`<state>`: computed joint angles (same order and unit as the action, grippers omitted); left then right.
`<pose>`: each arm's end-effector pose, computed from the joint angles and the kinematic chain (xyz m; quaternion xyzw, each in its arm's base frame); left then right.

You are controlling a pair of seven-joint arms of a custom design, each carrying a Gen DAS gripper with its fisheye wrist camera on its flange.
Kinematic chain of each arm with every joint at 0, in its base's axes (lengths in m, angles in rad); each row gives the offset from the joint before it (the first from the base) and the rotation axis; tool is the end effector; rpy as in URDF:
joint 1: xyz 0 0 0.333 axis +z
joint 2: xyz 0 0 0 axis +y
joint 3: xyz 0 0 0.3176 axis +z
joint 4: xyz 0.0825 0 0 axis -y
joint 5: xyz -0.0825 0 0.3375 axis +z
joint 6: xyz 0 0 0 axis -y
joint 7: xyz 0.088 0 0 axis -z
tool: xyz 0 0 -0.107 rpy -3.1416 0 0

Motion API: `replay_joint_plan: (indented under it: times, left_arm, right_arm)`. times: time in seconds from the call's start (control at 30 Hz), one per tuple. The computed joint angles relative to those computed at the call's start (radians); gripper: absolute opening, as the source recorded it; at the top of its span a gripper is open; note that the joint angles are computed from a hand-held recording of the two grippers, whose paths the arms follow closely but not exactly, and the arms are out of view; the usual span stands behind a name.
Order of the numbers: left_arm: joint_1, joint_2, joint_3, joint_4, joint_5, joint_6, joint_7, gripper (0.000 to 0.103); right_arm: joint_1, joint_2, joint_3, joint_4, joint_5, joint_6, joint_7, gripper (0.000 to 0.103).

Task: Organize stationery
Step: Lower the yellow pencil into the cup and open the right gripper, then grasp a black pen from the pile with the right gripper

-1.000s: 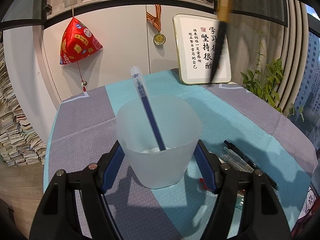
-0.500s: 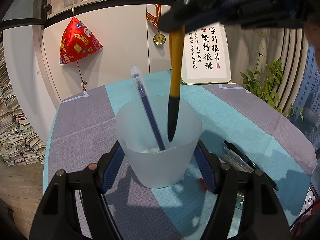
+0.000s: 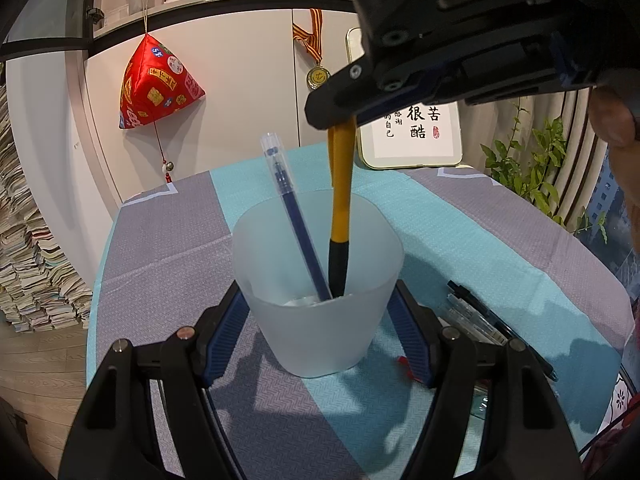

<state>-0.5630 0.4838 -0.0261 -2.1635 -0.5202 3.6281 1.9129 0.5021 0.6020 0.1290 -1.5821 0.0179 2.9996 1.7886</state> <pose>0.5153 -0.2660 0.3227 -0.5158 0.7267 -0.3612 0.2745 0.5860 0.3996 0.4144 -0.7492 0.5283 -0.1091 0.3844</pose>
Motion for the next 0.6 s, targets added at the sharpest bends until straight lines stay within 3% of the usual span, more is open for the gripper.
replay_joint_plan:
  times: [0.33, 0.6]
  left_arm:
    - [-0.015, 0.003, 0.013, 0.007, -0.015, -0.007, 0.009, 0.07]
    - [-0.014, 0.003, 0.012, 0.008, -0.015, -0.006, 0.01, 0.07]
  right_arm:
    - [-0.013, 0.012, 0.017, 0.017, 0.019, -0.022, -0.008, 0.01]
    - [-0.01, -0.074, -0.001, -0.101, 0.016, 0.06, 0.002, 0.01]
